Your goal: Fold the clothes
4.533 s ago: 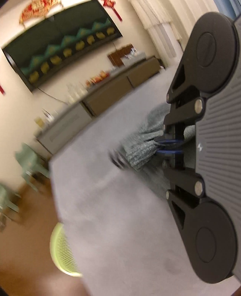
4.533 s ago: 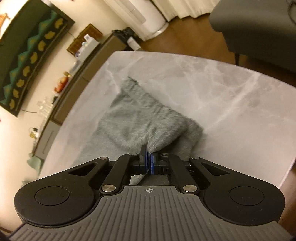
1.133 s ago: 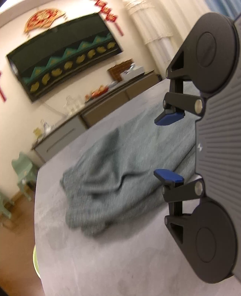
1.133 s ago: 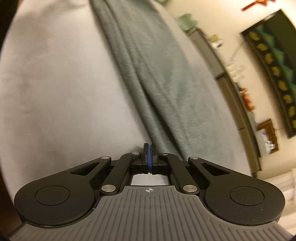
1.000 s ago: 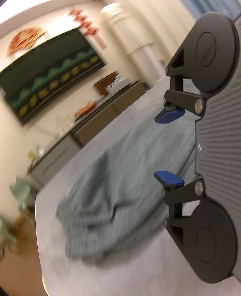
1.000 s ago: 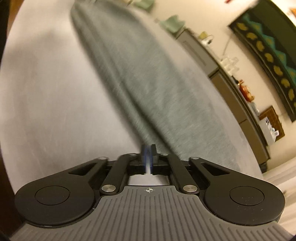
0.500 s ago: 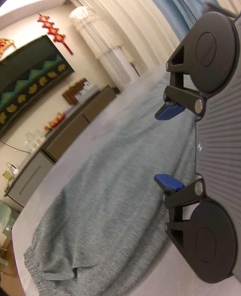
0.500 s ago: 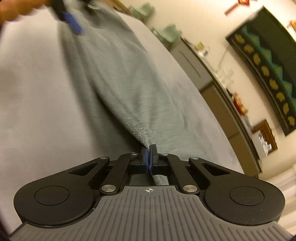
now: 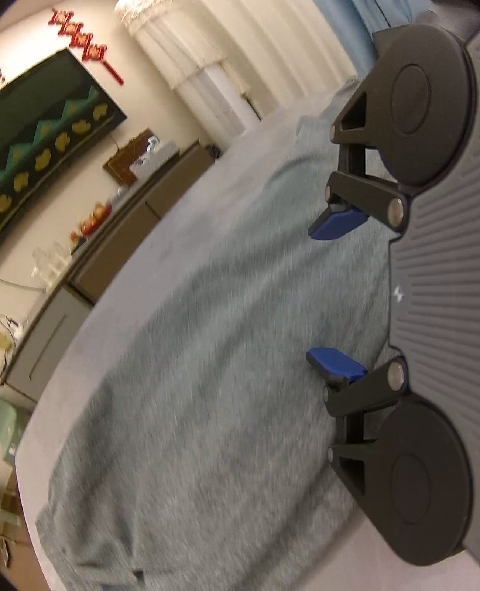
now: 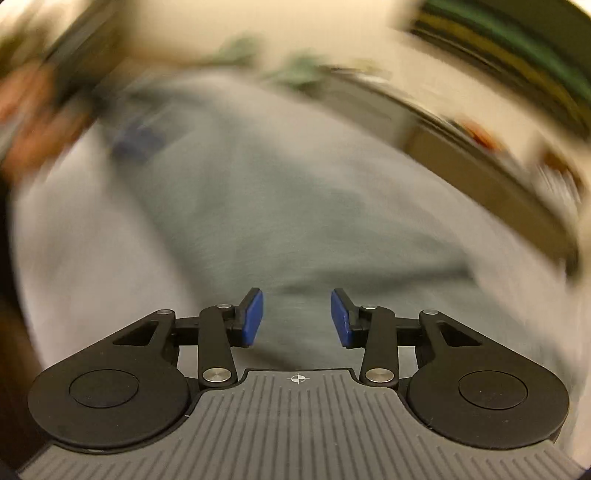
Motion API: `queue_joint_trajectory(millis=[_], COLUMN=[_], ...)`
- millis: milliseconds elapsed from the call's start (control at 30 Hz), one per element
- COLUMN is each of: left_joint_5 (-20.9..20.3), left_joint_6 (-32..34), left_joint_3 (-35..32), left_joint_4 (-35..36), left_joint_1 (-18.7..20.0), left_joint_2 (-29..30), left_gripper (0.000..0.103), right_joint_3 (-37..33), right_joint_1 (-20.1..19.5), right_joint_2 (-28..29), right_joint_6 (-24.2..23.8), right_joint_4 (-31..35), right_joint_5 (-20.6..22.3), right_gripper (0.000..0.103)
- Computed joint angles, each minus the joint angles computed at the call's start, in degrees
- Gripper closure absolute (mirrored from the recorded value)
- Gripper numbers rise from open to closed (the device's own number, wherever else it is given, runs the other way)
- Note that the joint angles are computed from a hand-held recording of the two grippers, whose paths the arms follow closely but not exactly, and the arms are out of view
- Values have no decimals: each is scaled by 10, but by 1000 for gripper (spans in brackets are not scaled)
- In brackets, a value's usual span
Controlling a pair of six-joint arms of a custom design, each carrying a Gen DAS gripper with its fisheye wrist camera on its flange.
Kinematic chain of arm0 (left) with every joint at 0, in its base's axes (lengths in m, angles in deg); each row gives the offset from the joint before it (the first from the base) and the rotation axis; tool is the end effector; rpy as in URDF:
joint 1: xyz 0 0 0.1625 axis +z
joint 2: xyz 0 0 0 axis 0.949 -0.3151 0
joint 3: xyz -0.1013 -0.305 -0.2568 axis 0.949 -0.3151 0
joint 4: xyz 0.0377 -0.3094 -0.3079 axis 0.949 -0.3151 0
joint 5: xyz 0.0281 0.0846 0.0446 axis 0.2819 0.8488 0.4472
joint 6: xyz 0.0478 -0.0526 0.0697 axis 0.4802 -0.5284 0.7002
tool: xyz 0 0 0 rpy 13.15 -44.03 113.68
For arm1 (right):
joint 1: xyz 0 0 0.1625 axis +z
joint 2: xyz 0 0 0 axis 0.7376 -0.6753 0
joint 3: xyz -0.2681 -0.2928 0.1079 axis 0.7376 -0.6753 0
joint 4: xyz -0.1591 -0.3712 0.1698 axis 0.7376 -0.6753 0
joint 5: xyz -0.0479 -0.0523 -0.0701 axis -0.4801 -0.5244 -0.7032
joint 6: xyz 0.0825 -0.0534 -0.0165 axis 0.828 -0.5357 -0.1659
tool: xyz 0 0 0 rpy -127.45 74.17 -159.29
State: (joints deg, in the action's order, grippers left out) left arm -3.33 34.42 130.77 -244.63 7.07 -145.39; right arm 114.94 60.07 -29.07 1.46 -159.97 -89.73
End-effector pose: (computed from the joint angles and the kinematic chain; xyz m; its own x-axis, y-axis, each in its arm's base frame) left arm 0.1170 -0.3873 0.3595 -0.8856 -0.4552 -0.0920 -0.1566 0.4793 -0.8636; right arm 0.2945 -0.5632 0.0462 -0.3078 -0.7968 0.5199 -0.9486 0.2992 -0.1031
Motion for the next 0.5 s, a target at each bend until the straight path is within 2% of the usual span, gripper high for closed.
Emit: queue_joint_trajectory(millis=[33, 133, 200, 267, 300, 333, 400, 433, 467, 500], left_joint_5=[1, 9, 26, 52, 44, 33, 8, 6, 13, 21], left_joint_6=[1, 20, 18, 3, -14, -32, -55, -52, -43, -28], left_joint_3=[0, 9, 21, 30, 31, 30, 29, 29, 33, 36], left_joint_4=[5, 8, 14, 24, 30, 36, 40, 41, 40, 27], left_joint_1=[2, 1, -7, -14, -8, 0, 14, 13, 1, -12], left_joint_2=[-2, -11, -27, -41, -49, -56, -65, -68, -74, -76], left_gripper=[40, 46, 55, 74, 78, 81, 79, 68, 52, 47], right_joint_3=[-15, -65, -63, -67, -65, -55, -43, -37, -30, -22], right_joint_1=[-14, -49, -65, -81, -89, -95, -105, -110, -112, -114], right_joint_2=[-1, 20, 6, -6, -11, -18, -34, -41, -49, -56], right_joint_6=[49, 141, 177, 215, 218, 200, 212, 219, 224, 230], right_joint_4=[-7, -51, -45, -33, -41, -67, -78, -83, -89, -100], right_joint_5=[-8, -96, -150, -203, -228, -242, -243, -243, -242, -233], right_gripper=[62, 62, 65, 64, 63, 61, 59, 57, 57, 58])
